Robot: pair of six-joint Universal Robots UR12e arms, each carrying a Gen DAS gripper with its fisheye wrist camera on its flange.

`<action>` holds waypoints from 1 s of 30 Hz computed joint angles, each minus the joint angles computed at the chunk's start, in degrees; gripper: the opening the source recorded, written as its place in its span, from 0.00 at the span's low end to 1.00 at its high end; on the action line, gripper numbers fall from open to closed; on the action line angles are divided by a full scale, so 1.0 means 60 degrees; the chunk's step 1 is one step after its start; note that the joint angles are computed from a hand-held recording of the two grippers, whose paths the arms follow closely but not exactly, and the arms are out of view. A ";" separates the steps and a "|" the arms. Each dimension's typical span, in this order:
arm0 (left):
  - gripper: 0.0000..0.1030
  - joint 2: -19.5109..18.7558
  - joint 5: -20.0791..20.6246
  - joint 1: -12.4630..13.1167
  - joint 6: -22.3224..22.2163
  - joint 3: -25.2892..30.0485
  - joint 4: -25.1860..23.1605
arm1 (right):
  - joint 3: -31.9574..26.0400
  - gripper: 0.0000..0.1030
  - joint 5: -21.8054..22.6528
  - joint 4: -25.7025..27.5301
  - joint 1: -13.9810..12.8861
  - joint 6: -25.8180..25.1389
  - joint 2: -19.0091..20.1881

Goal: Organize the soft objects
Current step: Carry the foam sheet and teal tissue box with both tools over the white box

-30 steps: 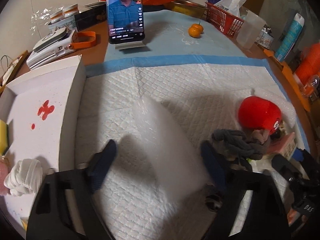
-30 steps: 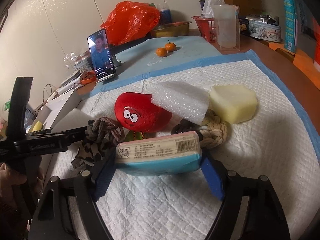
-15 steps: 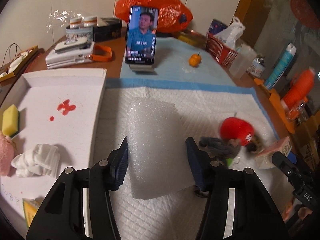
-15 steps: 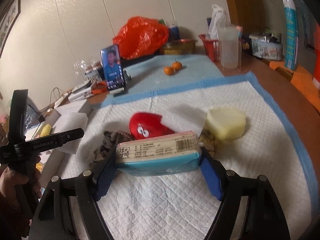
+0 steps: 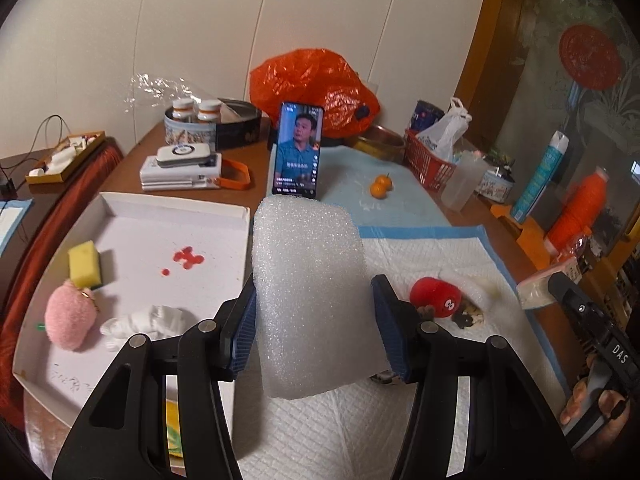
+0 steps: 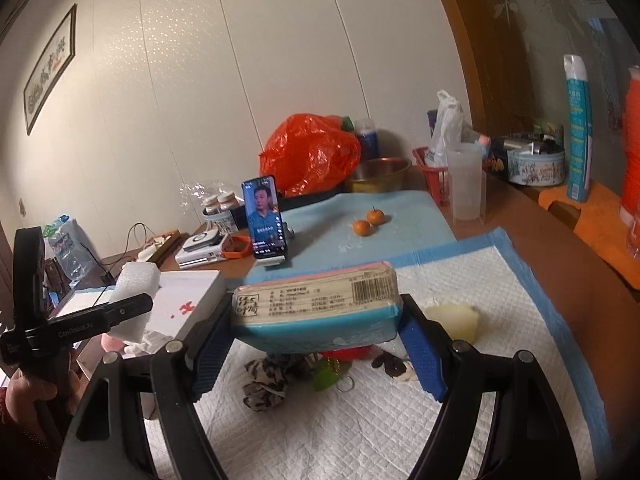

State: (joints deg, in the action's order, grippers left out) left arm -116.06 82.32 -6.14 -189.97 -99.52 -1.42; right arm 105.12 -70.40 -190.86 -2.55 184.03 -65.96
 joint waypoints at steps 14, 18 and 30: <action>0.53 0.0445 0.0292 0.0229 -0.0209 -0.0601 0.0589 | -0.0108 0.76 0.0357 0.0001 0.0182 -0.0234 0.0040; 0.53 0.0529 0.0307 0.0294 -0.0249 -0.0711 0.0682 | -0.0128 0.76 0.0418 0.0026 0.0236 -0.0289 0.0047; 0.53 0.0699 0.0395 0.0456 -0.0328 -0.0953 0.0854 | -0.0193 0.76 0.0511 0.0112 0.0407 -0.0395 0.0081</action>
